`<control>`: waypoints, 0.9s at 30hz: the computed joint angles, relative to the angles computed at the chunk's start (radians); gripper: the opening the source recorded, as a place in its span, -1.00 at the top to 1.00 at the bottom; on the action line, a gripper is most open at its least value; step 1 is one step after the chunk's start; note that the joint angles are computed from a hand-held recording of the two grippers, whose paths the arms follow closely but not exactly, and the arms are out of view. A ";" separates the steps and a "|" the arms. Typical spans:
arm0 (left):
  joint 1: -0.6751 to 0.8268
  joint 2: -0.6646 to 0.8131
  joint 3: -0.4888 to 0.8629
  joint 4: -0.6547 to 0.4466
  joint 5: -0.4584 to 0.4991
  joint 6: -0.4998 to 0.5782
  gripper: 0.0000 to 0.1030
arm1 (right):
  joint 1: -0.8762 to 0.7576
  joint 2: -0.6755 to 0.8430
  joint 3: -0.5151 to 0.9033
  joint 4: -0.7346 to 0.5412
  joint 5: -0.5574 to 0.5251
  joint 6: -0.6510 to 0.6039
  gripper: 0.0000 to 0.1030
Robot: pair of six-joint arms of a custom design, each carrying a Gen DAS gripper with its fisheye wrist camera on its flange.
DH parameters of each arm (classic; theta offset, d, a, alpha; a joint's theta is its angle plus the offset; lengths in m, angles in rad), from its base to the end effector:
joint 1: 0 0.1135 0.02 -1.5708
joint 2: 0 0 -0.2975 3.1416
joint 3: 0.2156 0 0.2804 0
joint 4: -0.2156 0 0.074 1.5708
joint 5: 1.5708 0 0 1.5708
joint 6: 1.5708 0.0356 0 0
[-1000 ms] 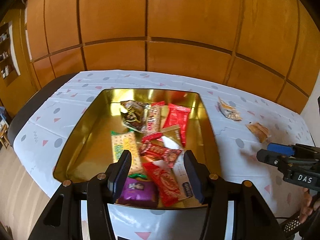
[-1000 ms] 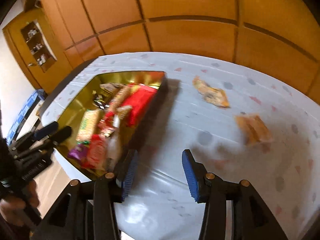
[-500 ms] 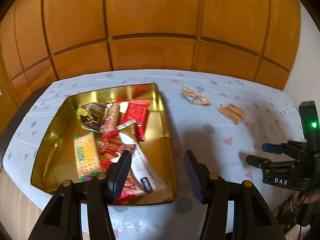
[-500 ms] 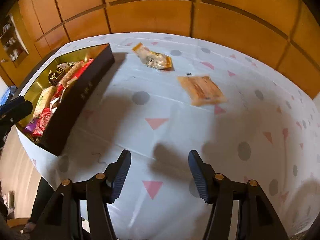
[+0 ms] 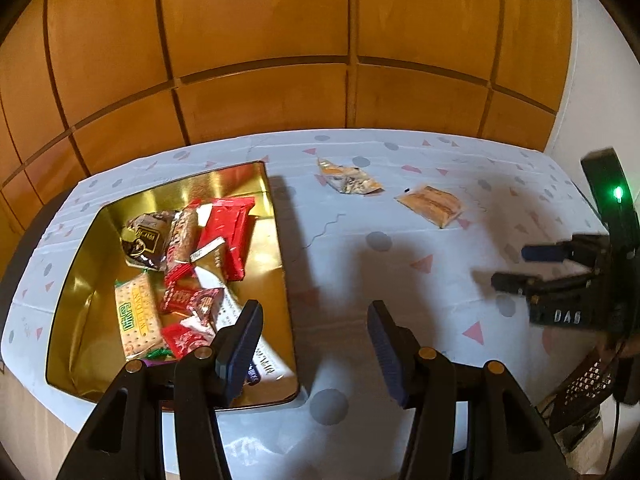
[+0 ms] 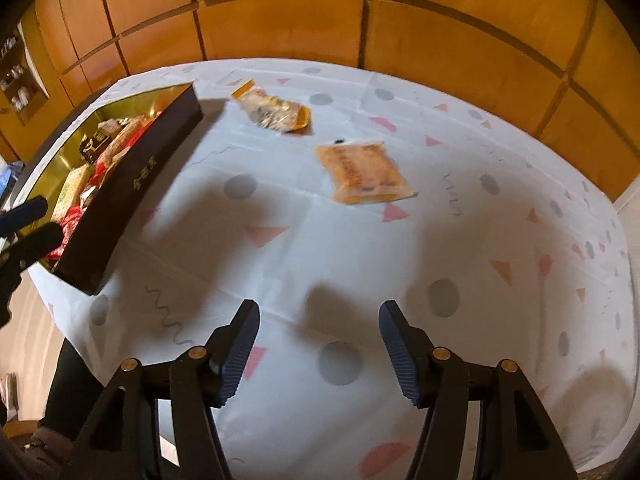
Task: Organize snacks
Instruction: 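Move both grippers away from the tin toward the snacks on the cloth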
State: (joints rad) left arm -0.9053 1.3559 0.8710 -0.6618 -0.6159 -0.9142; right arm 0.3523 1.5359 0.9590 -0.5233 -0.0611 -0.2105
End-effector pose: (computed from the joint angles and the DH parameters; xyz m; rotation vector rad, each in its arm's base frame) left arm 0.1824 -0.1991 0.2356 -0.1754 2.4043 0.0609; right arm 0.3011 0.1130 0.2141 -0.7613 2.5631 0.1269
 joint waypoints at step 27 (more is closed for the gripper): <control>0.109 0.096 0.091 0.128 0.259 0.146 -0.04 | -0.361 0.258 0.303 -0.058 -0.044 -0.049 -0.45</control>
